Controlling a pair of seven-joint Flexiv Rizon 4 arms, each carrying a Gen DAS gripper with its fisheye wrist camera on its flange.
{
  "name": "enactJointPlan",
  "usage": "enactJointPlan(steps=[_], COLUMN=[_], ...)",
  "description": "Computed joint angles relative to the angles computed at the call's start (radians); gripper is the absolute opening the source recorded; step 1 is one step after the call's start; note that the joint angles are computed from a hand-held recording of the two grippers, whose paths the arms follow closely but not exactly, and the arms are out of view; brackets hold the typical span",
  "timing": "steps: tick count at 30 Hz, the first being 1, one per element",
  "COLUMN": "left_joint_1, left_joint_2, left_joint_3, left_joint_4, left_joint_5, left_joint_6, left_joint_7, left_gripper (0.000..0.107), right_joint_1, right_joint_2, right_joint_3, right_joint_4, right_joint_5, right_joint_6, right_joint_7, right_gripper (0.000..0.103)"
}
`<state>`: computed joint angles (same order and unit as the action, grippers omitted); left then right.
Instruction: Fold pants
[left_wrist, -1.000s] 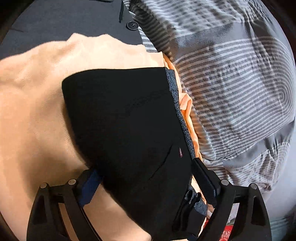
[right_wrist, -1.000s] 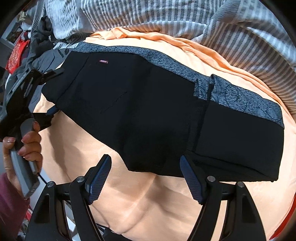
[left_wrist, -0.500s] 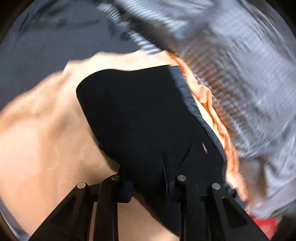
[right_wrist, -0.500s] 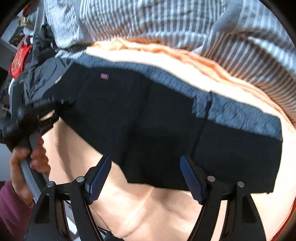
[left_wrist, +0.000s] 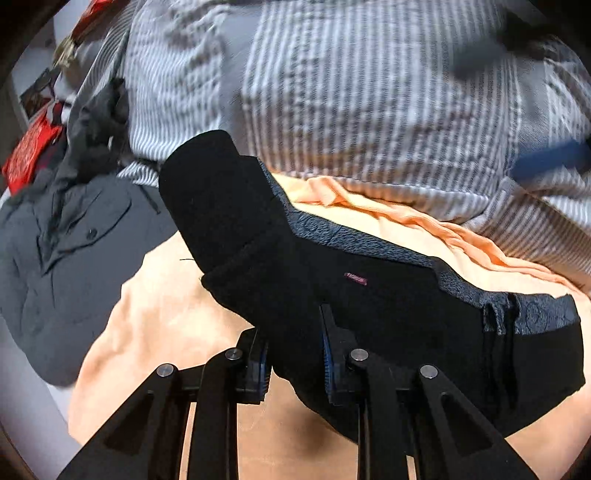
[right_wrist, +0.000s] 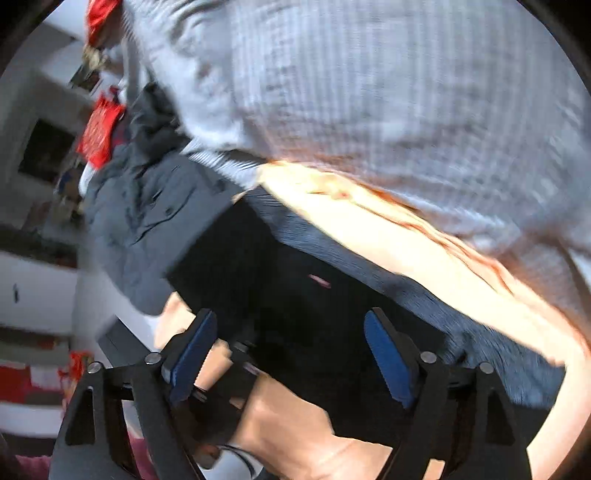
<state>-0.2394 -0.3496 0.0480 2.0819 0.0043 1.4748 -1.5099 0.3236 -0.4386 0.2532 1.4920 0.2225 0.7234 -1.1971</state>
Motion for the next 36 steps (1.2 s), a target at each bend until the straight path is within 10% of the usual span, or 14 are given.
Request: enactJointPlan(steps=[14, 16, 19, 36], left_joint_1=[-0.049, -0.049, -0.043, -0.116], left_joint_2=[-0.002, -0.001, 0.007, 0.125], left_joint_3=[0.039, 0.035, 0.022, -0.156], left_joint_4=[-0.018, -0.021, -0.017, -0.008], left_joint_5=[0.084, 0.084, 0.081, 0.006], left_joint_6=[0.033, 0.025, 0.022, -0.023], left_joint_7=[-0.003, 0.005, 0.019, 0.194], left_gripper=[0.023, 0.023, 0.023, 0.023], right_joint_1=[0.129, 0.128, 0.105, -0.202], right_joint_2=[-0.383, -0.384, -0.327, 0.257], right_joint_3=[-0.02, -0.027, -0.035, 0.016], right_joint_4=[-0.621, -0.619, -0.517, 0.25], right_joint_5=[-0.098, -0.093, -0.061, 0.433], right_joint_6=[-0.569, -0.599, -0.507, 0.094], right_joint_7=[-0.144, -0.144, -0.121, -0.29], right_gripper=[0.092, 0.042, 0.02, 0.018])
